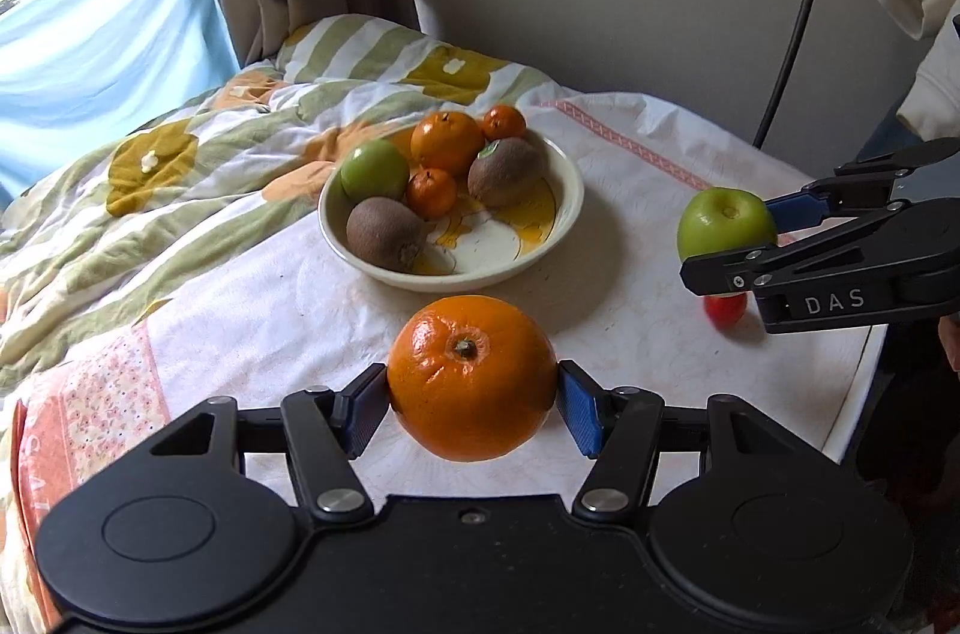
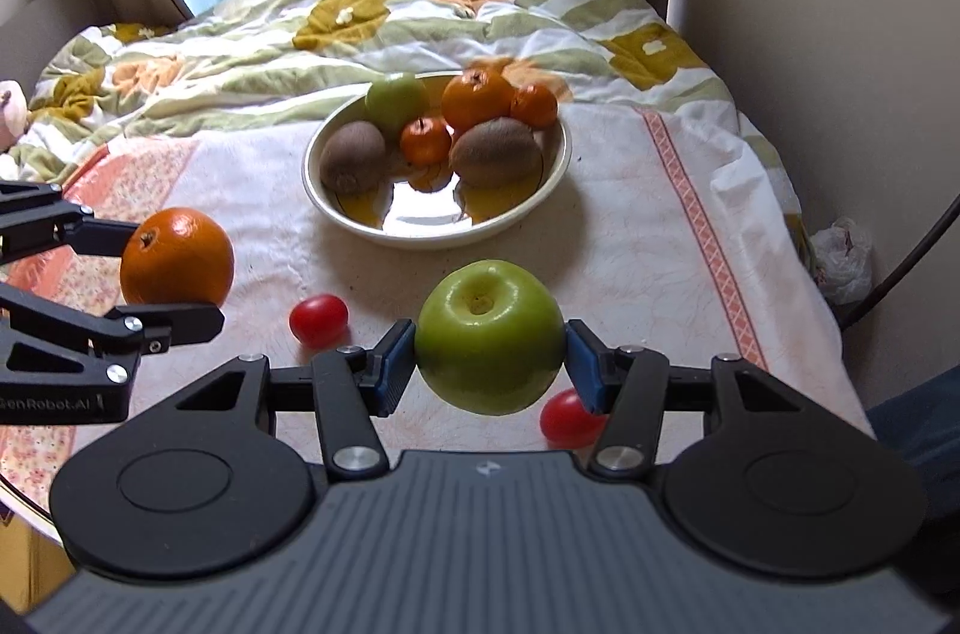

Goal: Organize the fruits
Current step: 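Carry the orange and apple into the duck bowl and release both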

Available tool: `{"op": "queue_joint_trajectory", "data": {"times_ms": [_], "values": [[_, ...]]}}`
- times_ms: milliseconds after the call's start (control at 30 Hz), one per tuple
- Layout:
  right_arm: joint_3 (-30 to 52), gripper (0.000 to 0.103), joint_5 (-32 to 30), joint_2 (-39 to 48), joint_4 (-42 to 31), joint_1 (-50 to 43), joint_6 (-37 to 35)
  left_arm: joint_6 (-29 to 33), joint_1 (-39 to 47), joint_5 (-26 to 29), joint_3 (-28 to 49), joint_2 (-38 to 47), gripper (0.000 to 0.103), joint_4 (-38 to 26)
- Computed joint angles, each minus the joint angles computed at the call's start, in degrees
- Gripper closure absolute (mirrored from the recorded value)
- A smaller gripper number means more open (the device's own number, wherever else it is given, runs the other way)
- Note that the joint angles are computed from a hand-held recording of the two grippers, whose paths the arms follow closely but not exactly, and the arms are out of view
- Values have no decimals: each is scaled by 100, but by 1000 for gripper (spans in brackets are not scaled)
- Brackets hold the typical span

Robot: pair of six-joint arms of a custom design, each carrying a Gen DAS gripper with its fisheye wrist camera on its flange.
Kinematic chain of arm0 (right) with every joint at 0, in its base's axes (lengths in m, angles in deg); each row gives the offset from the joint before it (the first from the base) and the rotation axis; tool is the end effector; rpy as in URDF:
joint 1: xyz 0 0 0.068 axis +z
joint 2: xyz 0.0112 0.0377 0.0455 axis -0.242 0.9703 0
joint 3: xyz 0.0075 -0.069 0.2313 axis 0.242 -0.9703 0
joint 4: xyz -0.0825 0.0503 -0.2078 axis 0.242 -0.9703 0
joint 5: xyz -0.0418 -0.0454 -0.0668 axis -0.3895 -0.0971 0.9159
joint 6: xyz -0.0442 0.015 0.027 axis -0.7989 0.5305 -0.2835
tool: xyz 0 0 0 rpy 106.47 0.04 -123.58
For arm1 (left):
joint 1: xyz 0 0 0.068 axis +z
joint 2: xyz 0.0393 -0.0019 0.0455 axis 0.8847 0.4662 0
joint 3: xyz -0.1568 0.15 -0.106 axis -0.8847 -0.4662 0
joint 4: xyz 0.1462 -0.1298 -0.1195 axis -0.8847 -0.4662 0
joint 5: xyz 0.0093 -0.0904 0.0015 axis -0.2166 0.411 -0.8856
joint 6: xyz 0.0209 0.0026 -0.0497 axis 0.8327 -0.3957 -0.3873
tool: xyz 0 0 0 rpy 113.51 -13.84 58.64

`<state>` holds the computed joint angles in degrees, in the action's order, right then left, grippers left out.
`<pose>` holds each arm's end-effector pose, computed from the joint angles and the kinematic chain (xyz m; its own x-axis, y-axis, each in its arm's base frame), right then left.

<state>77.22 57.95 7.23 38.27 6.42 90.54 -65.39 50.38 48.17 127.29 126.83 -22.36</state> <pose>0.2693 0.0918 0.1284 -0.7252 0.0469 -0.6870 0.0213 0.9987 0.0457 0.3042 -0.0729 0.1411 -0.5403 0.5072 -0.6714 0.6262 0.7754 0.0819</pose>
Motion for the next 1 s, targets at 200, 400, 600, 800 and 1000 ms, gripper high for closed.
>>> {"op": "queue_joint_trajectory", "data": {"times_ms": [200,400,600,800,1000], "values": [[8,35,-720,-513,-237,-618,-580,-965,-608,-661,-194,-593,38,-91],[301,35,-1652,-610,-508,-1424,-1488,-1928,-1340,-1526,-66,-754,38,-158],[820,35,-2449,-286,-711,-2099,-2179,-2632,-1816,-2138,376,-511,38,-346],[1501,35,-2887,223,-885,-2423,-2706,-2956,-1991,-2460,960,-44,38,-478],[2271,35,-3043,865,-1016,-2474,-2879,-2984,-1813,-2390,1738,712,38,-570]]}}
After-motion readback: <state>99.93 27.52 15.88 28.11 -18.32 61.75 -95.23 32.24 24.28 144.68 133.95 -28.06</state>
